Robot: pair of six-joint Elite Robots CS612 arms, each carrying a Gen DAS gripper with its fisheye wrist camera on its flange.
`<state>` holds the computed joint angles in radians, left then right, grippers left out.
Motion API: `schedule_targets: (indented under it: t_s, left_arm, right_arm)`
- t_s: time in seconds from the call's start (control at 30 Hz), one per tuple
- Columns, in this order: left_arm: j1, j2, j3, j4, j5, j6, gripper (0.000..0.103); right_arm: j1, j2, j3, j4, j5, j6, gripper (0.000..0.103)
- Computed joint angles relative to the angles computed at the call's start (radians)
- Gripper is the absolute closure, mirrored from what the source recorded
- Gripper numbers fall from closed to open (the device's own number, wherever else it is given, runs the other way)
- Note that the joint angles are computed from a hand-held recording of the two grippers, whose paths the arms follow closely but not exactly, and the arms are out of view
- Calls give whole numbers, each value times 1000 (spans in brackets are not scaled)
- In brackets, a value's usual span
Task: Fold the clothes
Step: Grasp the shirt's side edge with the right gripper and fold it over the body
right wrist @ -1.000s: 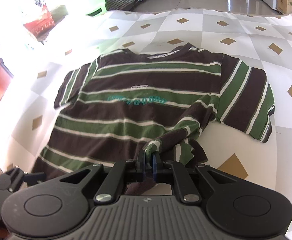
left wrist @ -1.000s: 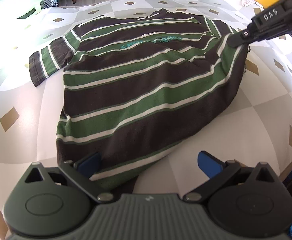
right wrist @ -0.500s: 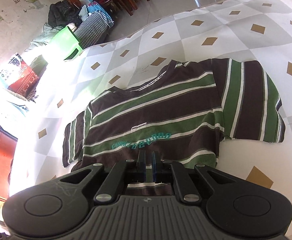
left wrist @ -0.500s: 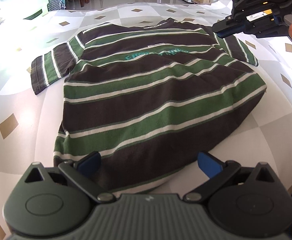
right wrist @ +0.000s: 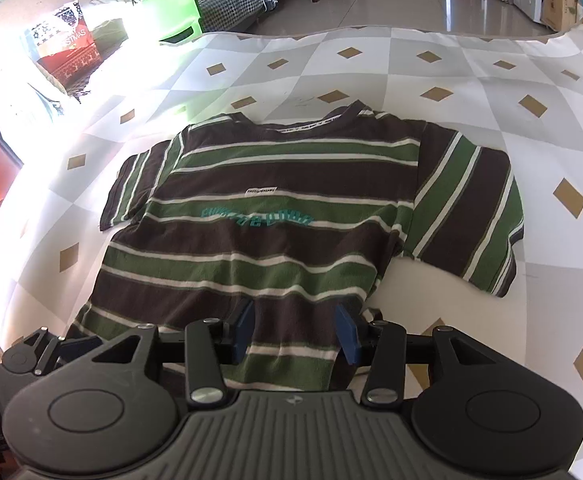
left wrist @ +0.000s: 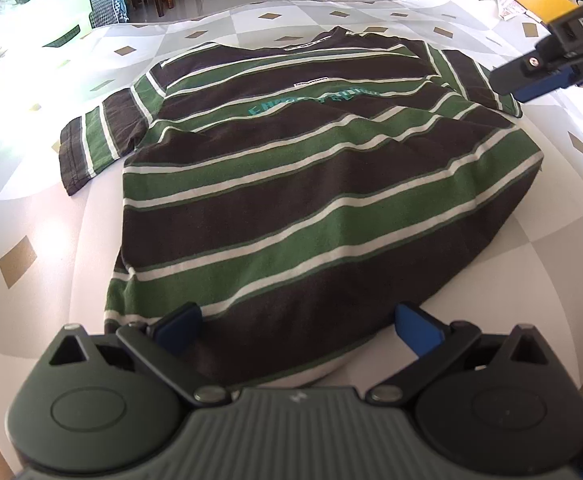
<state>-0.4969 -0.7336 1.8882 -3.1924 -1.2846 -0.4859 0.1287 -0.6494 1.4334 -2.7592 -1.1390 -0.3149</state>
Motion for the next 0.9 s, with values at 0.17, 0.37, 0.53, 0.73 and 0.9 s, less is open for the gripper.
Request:
schedule_targets:
  t_s: [0.17, 0.37, 0.53, 0.73, 0.9]
  left_arm:
    - [3, 1, -7, 8, 4, -33, 0]
    - [8, 1, -8, 1, -3, -68, 0]
    - [13, -1, -3, -11, -10, -92, 0]
    - [7, -2, -7, 20, 13, -82, 0]
    - [9, -1, -2, 4, 5, -73, 0]
  right_arm:
    - [-5, -17, 29, 83, -6, -19, 58]
    - [-7, -11, 36, 170, 5, 22, 57]
    - [-3, -6, 33, 187, -14, 48, 57]
    - [-7, 16, 12, 193, 21, 147, 57]
    - [0, 34, 7, 131, 23, 202, 56]
